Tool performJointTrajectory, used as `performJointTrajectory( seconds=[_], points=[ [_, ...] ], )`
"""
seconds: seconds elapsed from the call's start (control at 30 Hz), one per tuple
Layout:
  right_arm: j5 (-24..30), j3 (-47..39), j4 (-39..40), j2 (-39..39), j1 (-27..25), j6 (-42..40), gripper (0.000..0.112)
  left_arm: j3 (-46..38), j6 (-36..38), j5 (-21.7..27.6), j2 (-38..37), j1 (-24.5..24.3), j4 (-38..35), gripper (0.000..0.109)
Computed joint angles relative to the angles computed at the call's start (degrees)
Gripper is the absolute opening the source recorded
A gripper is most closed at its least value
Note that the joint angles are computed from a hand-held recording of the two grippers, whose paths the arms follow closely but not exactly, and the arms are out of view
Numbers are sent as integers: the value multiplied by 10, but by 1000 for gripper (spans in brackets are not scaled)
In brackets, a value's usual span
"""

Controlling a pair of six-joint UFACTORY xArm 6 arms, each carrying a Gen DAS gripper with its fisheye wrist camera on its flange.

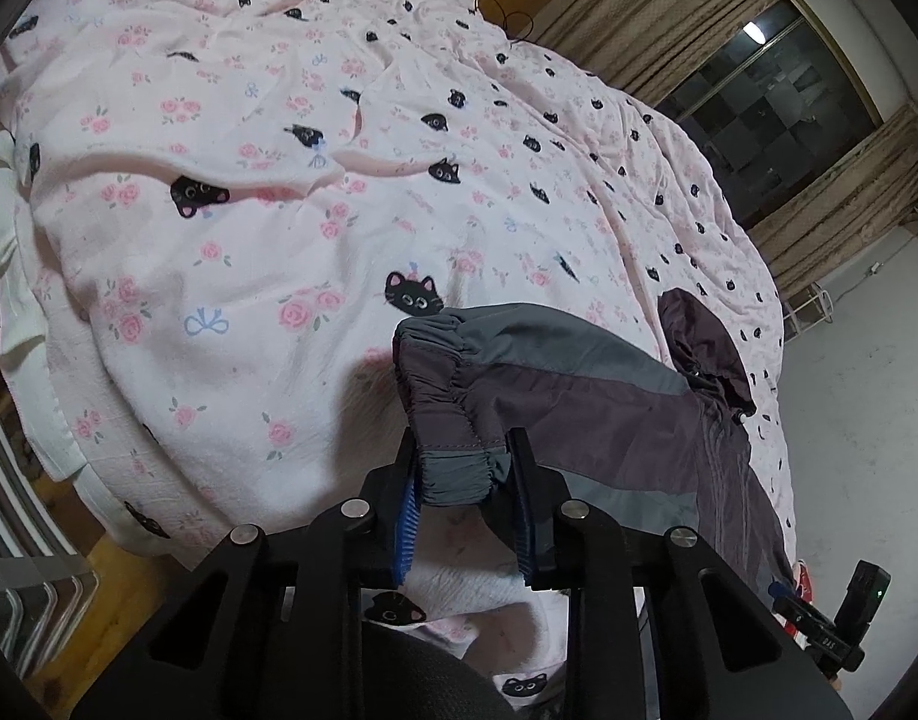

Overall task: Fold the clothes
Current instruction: 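Grasp the grey elastic sleeve cuff with the left gripper, then carry the cuff across the jacket body with the left gripper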

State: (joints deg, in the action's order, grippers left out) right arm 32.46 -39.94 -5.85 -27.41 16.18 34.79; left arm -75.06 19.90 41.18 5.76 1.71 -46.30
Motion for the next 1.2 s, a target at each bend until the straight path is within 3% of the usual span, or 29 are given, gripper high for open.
performJointTrajectory(
  seconds=[0.2, 0.43, 0.57, 0.77, 1.2],
  points=[
    [4, 26, 5, -30, -15, 8, 75, -18, -22, -35, -19, -25, 31, 22],
    [-7, 75, 43, -84, -43, 2, 75, -89, -1, -58, -25, -91, 52, 19],
    [-5, 99, 48, -114, -52, 4, 75, -153, 3, -36, 2, -136, 64, 11],
    [16, 138, 26, -176, -53, 19, 75, -219, 4, -11, 49, -201, 82, 11],
    [46, 258, 68, -333, -80, 31, 75, -214, -26, 9, 65, -295, 121, 10]
  ],
)
